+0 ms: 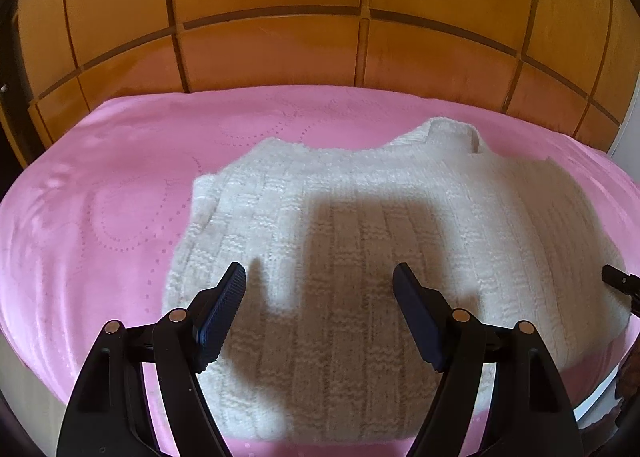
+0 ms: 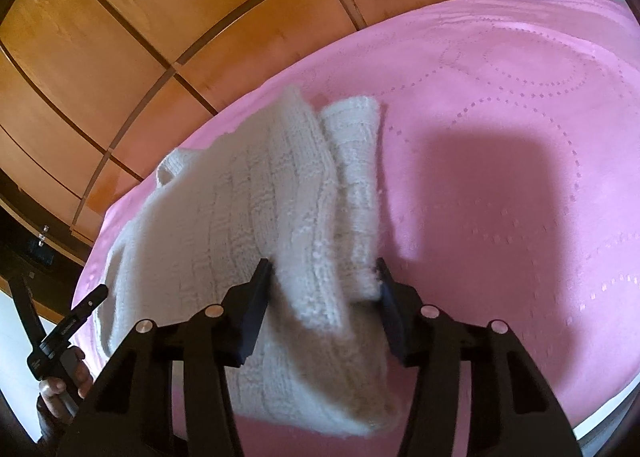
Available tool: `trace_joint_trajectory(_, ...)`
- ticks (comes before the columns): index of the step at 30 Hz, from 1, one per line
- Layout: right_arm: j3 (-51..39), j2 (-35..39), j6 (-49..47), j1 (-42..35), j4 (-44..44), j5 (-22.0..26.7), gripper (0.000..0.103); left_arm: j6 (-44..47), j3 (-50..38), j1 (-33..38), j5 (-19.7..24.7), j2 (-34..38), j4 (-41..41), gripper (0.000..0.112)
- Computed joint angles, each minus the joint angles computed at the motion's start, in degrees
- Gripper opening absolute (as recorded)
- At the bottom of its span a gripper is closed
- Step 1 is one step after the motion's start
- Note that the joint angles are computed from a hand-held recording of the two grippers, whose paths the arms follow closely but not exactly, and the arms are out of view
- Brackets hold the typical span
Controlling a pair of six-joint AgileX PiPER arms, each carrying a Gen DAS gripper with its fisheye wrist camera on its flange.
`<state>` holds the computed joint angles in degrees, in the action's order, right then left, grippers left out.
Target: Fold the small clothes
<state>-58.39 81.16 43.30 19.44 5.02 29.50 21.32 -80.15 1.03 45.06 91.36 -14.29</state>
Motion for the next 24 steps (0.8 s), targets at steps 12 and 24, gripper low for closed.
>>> trace_joint_trajectory(12,-3.81,0.92,-5.29,-0.11,6.49,4.82,0.026,7.08,0.16,-0.13,3.06,0.91,-6.21,0.075)
trace_joint_trajectory(24,-27.24,8.19,-5.19,7.12,3.56,10.19,0.017,12.89,-7.15,8.84,15.28,6.31,-18.73,0.064)
